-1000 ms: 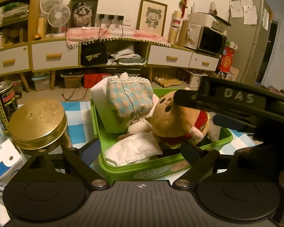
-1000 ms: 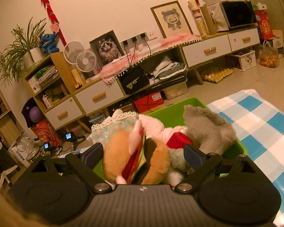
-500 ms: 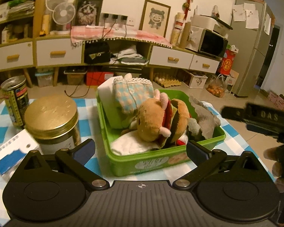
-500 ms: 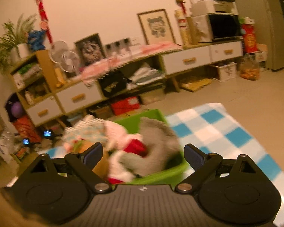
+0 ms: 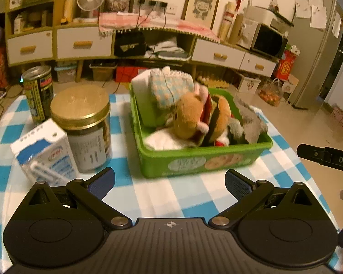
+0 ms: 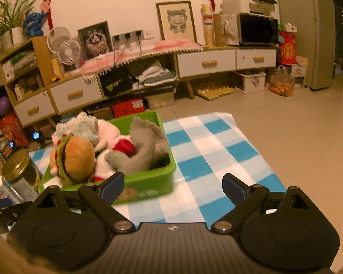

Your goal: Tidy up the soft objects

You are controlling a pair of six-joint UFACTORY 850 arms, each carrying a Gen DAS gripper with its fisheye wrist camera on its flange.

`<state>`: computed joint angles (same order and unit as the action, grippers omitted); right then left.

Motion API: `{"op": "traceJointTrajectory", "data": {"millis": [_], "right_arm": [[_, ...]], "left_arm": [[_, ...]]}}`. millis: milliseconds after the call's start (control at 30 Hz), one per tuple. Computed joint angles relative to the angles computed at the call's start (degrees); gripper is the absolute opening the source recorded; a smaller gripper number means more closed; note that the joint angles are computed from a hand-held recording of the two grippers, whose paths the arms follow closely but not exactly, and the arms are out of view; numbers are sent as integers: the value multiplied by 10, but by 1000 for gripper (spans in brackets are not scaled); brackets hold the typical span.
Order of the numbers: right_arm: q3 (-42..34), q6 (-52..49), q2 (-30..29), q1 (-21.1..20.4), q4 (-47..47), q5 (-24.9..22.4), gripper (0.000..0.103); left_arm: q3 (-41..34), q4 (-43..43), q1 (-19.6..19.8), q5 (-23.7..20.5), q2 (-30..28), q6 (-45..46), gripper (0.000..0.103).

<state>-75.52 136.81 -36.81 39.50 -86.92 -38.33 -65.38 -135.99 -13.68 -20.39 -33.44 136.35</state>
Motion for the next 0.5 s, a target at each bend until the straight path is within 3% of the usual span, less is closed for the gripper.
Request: {"op": "traceJointTrajectory", "data": {"millis": [167,500], "right_arm": [[-7,-65,7,4,88,11,59],[-18,-160,20,25,212,38,59]], "left_arm": [[11,25,-6,35,13,-34,98],[47,-78,-29,97,48,79,98]]}}
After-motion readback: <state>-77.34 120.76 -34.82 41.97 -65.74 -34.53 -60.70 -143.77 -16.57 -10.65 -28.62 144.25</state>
